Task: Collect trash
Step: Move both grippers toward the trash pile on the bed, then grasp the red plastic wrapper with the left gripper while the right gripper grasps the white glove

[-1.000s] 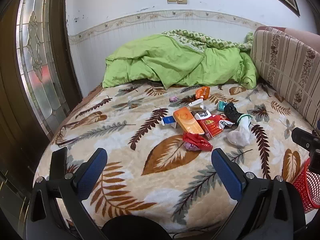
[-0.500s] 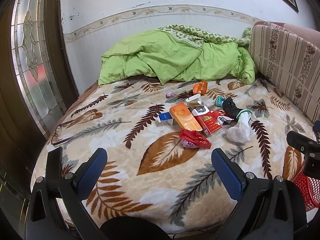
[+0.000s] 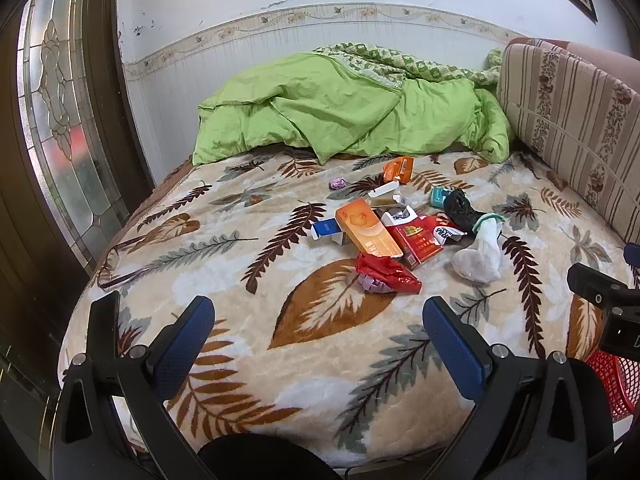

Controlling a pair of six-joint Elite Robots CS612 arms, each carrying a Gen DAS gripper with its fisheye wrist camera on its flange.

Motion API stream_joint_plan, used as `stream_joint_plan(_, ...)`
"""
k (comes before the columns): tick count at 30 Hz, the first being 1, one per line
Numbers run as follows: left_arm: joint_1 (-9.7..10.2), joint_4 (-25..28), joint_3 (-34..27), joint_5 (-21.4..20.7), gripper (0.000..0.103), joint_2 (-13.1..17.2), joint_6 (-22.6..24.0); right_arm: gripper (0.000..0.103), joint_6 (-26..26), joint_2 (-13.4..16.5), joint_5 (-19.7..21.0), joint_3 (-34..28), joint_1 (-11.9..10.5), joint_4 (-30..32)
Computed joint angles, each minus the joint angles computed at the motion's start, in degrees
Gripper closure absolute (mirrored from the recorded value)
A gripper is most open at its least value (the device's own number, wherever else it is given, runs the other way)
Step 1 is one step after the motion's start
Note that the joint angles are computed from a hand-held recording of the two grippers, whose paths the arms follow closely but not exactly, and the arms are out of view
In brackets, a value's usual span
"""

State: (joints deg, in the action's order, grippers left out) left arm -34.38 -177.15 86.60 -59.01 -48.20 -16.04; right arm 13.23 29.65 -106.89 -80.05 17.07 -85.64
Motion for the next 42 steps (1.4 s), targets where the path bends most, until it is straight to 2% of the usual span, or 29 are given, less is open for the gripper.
stream_joint_plan(10, 0.04, 0.6, -0.1, -0.7, 0.000, 0.3, -0.7, 0.001, -0.3, 0.1, 0.7, 0.2, -0.2, 0.1)
stream_joint_plan(16, 0.85, 1.7, -0.1, -3.4, 0.000, 0.2, -0.5, 0.001, 0.8, 0.0, 1.7, 0.3, -0.5, 1.2)
stream_joint_plan(18, 1.46, 2.6, -0.5, -5.3, 0.000, 0.1, -0.8, 0.001, 2.1, -0.1, 4.1, 0.2, -1.1, 1.8)
stream_joint_plan(23, 3.50, 6.9, -2.5, -11.3, 0.000, 0.5, -2.5, 0.001, 7.0, 0.0, 14.3, 0.6, -3.4, 1.6)
stream_joint_plan(26, 4.60, 9.1, -4.4, -14.9, 0.000, 1.4, -3.3, 0.004, 8.5, -0.2, 18.3, 1.6, -4.2, 1.7)
stream_joint_plan(29, 5.55, 12.2, -7.5, -19.7, 0.006, 3.0, -3.2, 0.013, 10.4, -0.7, 22.3, 3.1, -5.2, 2.2)
stream_joint_plan(30, 5.86, 13.4, -9.0, -21.2, 0.007, 3.8, -3.7, 0.020, 11.2, -0.8, 23.4, 3.4, -5.5, 2.3)
stream_joint_plan(33, 6.48, 16.8, -13.1, -24.6, 0.012, 6.2, -4.8, 0.022, 13.0, -0.8, 25.4, 4.2, -6.0, 1.9)
stream_joint_plan(38, 6.70, 21.1, -19.0, -26.4, 0.021, 9.7, -5.2, 0.022, 13.5, -1.5, 26.2, 6.4, -6.7, 1.7)
stream_joint_plan(42, 6.68, 23.4, -22.6, -26.4, 0.021, 11.9, -5.8, 0.022, 13.0, -2.7, 27.6, 9.6, -7.3, 0.4)
